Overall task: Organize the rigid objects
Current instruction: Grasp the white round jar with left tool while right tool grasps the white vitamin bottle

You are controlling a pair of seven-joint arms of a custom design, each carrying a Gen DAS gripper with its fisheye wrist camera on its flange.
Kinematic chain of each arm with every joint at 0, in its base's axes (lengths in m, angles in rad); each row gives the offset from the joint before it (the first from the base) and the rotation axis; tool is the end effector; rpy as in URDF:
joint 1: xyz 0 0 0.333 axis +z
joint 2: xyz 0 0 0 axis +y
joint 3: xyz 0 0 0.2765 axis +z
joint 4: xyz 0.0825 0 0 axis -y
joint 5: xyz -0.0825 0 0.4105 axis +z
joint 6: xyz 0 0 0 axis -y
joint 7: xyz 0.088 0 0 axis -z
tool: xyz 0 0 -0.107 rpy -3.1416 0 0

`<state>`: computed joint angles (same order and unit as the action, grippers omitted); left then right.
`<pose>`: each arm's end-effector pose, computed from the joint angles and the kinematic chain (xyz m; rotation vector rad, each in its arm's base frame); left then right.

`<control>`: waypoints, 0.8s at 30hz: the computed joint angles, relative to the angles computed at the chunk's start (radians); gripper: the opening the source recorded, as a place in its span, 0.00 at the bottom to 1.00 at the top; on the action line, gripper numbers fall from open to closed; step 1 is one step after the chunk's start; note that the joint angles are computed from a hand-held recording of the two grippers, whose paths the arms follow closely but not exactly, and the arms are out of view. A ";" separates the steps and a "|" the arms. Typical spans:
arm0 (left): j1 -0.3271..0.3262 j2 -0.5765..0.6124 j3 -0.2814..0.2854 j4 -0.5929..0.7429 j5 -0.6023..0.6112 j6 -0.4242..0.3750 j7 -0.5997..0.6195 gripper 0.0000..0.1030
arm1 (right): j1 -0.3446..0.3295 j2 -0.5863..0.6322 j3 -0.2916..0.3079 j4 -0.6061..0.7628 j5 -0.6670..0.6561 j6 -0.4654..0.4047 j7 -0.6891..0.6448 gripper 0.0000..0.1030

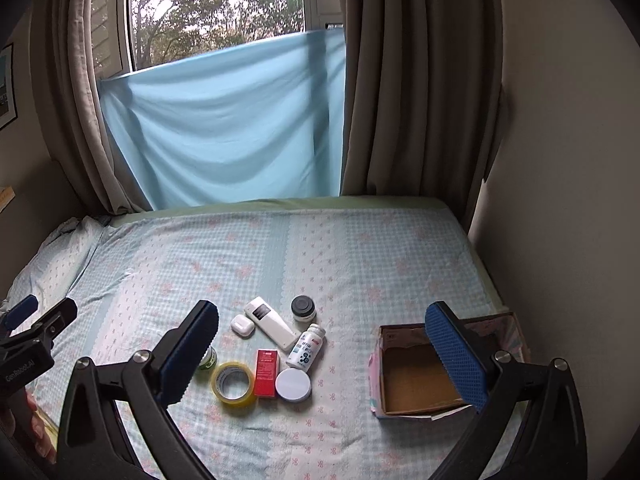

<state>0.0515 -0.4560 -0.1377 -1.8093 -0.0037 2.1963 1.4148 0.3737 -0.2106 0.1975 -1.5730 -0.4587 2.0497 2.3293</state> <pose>0.4722 -0.0614 0.7786 -1.7859 1.6859 -0.8147 0.4623 0.2867 0.7634 -1.6243 1.8114 -0.7510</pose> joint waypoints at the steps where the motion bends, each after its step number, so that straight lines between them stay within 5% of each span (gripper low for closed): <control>1: 0.001 0.026 0.003 0.012 -0.003 -0.014 0.002 1.00 | 0.000 0.026 -0.007 0.015 0.026 -0.001 -0.008 1.00; 13: -0.005 0.425 0.037 0.203 -0.029 -0.185 -0.019 0.99 | 0.000 0.409 -0.089 0.282 0.278 -0.100 -0.118 1.00; 24: -0.020 0.742 0.063 0.398 -0.012 -0.331 -0.053 0.99 | -0.031 0.881 -0.114 0.756 0.484 -0.351 -0.136 1.00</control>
<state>0.0310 0.2856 -0.0749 -1.4117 -0.0154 1.8652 1.3619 0.3423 0.6707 0.0832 -0.8166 0.0252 1.6986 2.1938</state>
